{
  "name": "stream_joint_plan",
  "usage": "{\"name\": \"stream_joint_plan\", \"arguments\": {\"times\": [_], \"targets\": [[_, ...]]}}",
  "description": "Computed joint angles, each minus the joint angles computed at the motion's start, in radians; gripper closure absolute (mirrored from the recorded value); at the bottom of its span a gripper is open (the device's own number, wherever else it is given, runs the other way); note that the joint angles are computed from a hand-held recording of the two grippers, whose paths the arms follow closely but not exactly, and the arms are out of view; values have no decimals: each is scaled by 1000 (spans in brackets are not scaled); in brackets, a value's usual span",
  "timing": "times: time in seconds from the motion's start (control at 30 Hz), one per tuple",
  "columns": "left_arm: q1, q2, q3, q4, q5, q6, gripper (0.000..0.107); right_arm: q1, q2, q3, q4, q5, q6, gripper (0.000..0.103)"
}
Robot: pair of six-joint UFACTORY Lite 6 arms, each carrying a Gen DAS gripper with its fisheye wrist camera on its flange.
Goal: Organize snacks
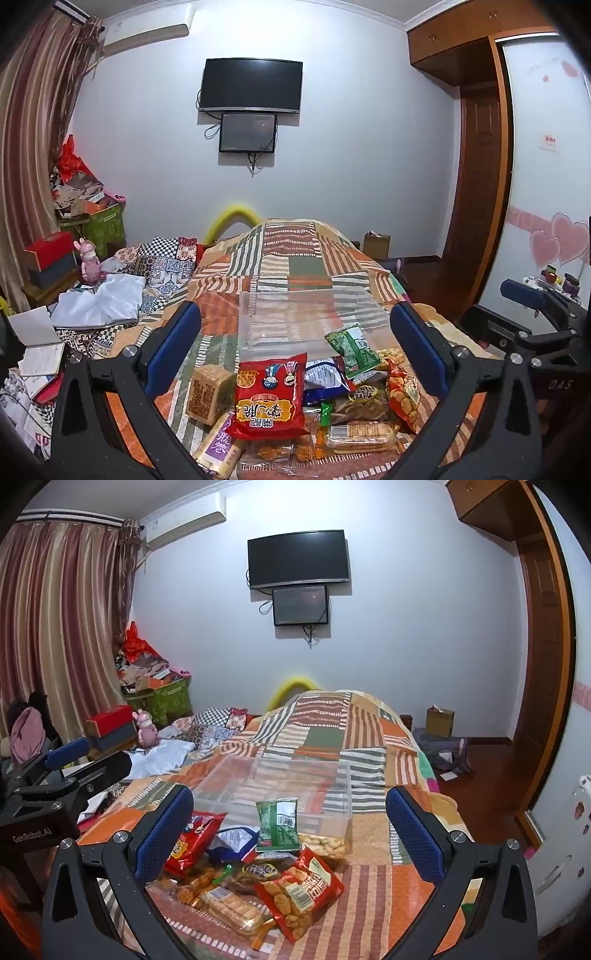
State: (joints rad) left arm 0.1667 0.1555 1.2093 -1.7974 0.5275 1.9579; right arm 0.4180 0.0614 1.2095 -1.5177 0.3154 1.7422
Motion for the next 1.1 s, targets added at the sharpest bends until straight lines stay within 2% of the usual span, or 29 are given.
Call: {"name": "stream_joint_plan", "arguments": {"times": [1.1], "targets": [[-5, -4, 0, 11, -1, -10, 4, -4, -24, -17, -42, 0, 36, 0]]}}
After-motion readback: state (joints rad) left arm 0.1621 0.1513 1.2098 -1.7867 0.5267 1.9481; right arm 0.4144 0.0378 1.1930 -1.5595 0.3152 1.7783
